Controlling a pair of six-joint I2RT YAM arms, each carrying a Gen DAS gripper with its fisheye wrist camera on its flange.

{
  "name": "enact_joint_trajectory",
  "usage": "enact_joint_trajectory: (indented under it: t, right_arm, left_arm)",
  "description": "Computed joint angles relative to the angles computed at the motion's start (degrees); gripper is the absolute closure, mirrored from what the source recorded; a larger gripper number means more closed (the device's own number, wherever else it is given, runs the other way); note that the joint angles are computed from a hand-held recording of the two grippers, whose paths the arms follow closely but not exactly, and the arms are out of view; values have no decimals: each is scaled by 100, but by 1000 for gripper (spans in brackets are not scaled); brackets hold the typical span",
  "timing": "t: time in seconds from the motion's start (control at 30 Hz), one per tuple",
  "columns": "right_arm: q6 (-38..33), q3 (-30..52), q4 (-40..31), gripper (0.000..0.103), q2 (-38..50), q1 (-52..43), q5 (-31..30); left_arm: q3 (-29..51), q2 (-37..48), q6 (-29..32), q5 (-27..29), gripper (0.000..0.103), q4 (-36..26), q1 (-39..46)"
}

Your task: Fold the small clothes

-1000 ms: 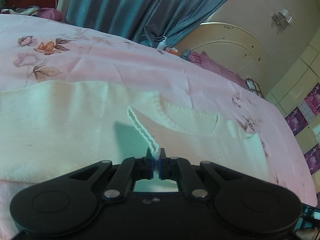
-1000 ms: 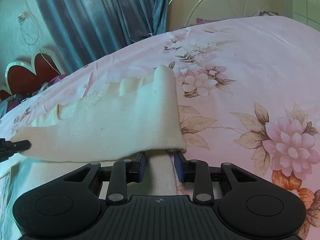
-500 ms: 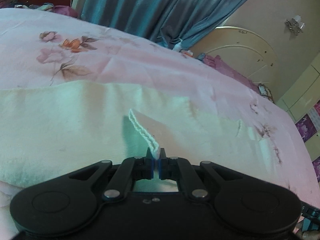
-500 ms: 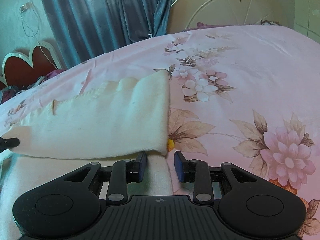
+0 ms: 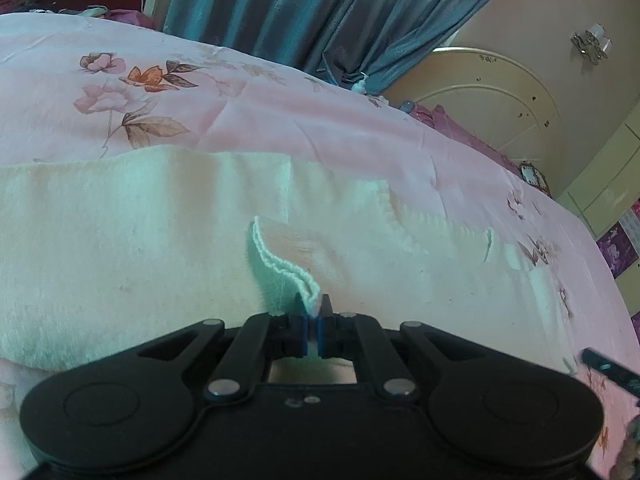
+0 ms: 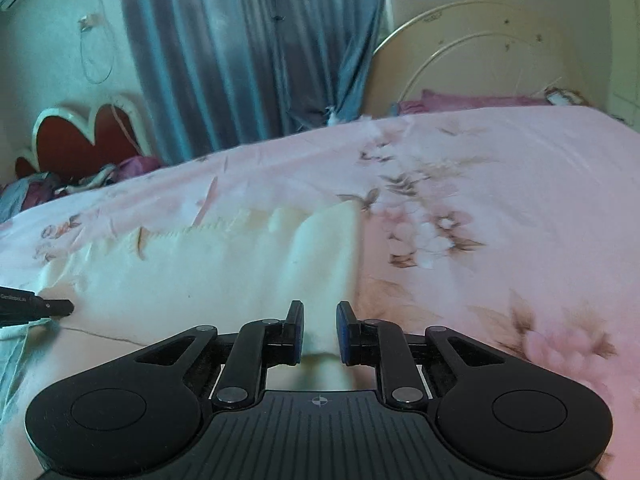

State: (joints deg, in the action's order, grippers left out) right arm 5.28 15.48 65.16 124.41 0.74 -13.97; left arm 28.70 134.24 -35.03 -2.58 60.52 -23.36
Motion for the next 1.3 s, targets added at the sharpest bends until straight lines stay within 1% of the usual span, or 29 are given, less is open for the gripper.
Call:
enact_joint_trajectory:
  t: [0.03, 0.07, 0.13, 0.17, 0.2, 0.23, 0.27, 0.3, 0.33, 0.4, 0.47, 0.5, 0.57, 0.6, 0.63, 0.67, 0.7, 0.73, 0.77, 0.8, 0.87, 0.97, 1.03, 1.07, 1.1, 1.13, 1.2, 1.27, 1.3]
  right_arm:
    - [-81, 356, -478, 86, 218, 67, 230]
    - [-133, 426, -305, 86, 453, 35, 348]
    - [-184, 452, -649, 86, 235, -118, 183]
    - [-180, 394, -675, 86, 98, -154, 151]
    - [-131, 313, -528, 86, 23, -221, 30]
    - [-83, 270, -402, 86, -33, -294, -127]
    - [-31, 248, -279, 86, -77, -293, -149]
    - [-33, 298, -216, 86, -70, -309, -194]
    - [1, 403, -195, 86, -15, -262, -231]
    - [49, 847, -490, 86, 158, -7, -218]
    - [51, 1297, -788, 86, 362, 340, -201]
    - [-1, 1457, -864, 86, 435, 507, -238]
    - [-193, 1691, -871, 86, 610, 729, -278]
    - [-336, 1876, -993, 86, 695, 750, -269]
    - [-400, 2050, -1106, 86, 799, 691, -170]
    - [-418, 2239, -1164, 86, 964, 586, 36]
    - [-314, 2589, -1424, 86, 1145, 355, 354]
    - [-165, 2883, -1645, 86, 1314, 96, 376]
    - [-22, 3198, -1866, 90, 1462, -180, 115]
    - [-27, 3402, -2118, 97, 1487, -297, -38]
    - [-211, 3600, -2435, 97, 1454, -274, 6]
    - [-289, 3579, -2427, 97, 1468, -263, 37]
    - [-399, 3479, -2564, 97, 1329, -243, 98]
    - [-432, 3454, -2748, 97, 1182, -220, 129]
    - [-411, 3228, -2678, 97, 993, -212, 92]
    - [-403, 2889, -2447, 97, 793, -224, 8]
    - [-502, 2327, -2217, 97, 498, -159, 14]
    - [-573, 1951, -2122, 97, 469, -79, -15]
    - [-592, 1834, -2014, 97, 561, -9, 107]
  left_arm:
    - [-11, 4, -8, -63, 99, 29, -33]
    - [-24, 6, -18, -106, 99, 47, -67]
    - [-59, 4, -16, -110, 99, 74, -89]
    - [-94, -47, 58, -137, 94, 61, -95]
    - [-147, -165, 124, -312, 90, -34, -144]
    - [-248, -322, 147, -631, 79, -94, -241]
    - [-399, -462, 201, -1046, 76, -3, -374]
    - [-513, -543, 280, -1344, 76, 154, -472]
    - [-532, -628, 352, -1468, 76, 167, -531]
    - [-306, -666, 576, -1275, 76, 34, -596]
    - [263, -521, 881, -1157, 76, -530, -740]
    - [536, -360, 947, -1148, 76, -732, -782]
    - [954, -82, 855, -1047, 76, -1105, -738]
    - [1011, 40, 807, -1065, 77, -1051, -710]
    - [982, 131, 740, -1081, 81, -898, -672]
    - [919, 170, 670, -1045, 84, -770, -603]
    - [863, 193, 627, -999, 85, -668, -545]
    - [824, 224, 610, -979, 87, -583, -507]
    - [791, 252, 626, -956, 87, -499, -480]
    - [775, 286, 642, -953, 87, -431, -473]
    - [821, 264, 680, -994, 87, -495, -473]
    - [848, 287, 654, -1008, 87, -503, -503]
    - [884, 161, 684, -984, 87, -718, -498]
    - [818, 38, 689, -1045, 83, -794, -516]
    - [738, -80, 670, -1220, 76, -775, -623]
    - [580, -170, 697, -1414, 71, -539, -785]
    - [475, -231, 701, -1434, 71, -380, -958]
    - [594, -148, 640, -1395, 72, -552, -1090]
    - [705, -68, 605, -1340, 72, -738, -1104]
